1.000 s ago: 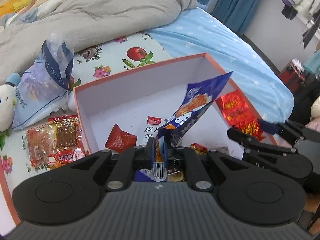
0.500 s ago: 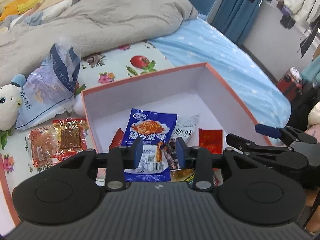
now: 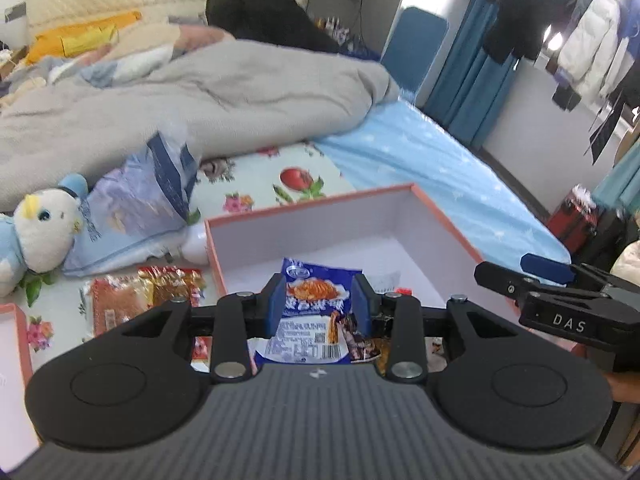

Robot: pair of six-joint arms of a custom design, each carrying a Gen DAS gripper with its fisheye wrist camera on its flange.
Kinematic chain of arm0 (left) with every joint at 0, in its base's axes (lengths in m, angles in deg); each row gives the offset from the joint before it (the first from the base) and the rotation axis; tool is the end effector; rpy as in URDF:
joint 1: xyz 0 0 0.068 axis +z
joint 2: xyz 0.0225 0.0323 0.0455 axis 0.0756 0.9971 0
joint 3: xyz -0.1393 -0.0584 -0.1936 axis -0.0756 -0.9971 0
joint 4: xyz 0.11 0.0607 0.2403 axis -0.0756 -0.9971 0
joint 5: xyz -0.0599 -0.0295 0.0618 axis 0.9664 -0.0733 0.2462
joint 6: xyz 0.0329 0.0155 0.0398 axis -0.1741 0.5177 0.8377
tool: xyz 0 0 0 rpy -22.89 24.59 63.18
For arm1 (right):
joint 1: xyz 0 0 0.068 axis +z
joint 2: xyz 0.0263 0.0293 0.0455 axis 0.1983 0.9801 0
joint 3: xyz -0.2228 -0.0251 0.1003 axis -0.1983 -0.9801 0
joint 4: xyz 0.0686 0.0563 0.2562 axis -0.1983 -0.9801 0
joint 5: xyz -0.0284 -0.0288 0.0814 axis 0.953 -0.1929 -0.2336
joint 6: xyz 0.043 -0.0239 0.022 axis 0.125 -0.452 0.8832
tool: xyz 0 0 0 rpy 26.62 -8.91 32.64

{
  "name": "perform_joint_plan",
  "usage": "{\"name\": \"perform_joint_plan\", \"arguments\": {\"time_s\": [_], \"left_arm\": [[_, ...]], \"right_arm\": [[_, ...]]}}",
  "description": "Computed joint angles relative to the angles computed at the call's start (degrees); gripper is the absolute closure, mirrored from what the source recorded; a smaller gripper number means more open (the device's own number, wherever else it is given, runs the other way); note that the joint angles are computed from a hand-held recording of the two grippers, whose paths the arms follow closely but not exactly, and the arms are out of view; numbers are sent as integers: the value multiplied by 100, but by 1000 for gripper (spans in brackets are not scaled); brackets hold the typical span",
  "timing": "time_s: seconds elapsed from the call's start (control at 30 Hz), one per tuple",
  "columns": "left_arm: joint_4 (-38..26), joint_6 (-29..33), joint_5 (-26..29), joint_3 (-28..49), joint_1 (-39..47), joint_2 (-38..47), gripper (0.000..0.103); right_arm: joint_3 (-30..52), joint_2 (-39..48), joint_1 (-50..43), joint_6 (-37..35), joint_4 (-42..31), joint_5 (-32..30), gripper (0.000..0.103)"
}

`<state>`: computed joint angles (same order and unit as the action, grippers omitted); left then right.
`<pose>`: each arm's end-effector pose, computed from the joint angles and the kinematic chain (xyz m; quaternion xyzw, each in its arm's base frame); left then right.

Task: Organize snacks
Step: 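Open both tools to drop the packets into the pink box, then withdraw both tools from the box toward the remaining dried-meat packets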

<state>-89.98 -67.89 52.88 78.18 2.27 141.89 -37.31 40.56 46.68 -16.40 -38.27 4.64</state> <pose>0.3372 -0.0258 0.2798 0.1529 0.9094 -0.1649 0.3498 0.2275 0.1394 0.2605 0.0889 0.8776 0.0400 0.4694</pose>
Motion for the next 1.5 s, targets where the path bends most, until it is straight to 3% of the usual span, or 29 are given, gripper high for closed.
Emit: {"name": "perform_joint_plan", "arguments": {"time_s": [0.33,0.7,0.93,1.5], "left_arm": [[81,268,306,-532,638,-885,58],[-70,856,631,-843,1510,-1310,58],[-56,1276,885,-1227,2052,-1562,58],[-322,2214,1526,-1532,3415,-1501,58]], "right_arm": [[352,184,828,9,237,608,21],[549,606,1747,268,493,1330,20],[537,882,2259,875,454,1724,20],[1127,1985,3016,1423,285,1844,21]]}}
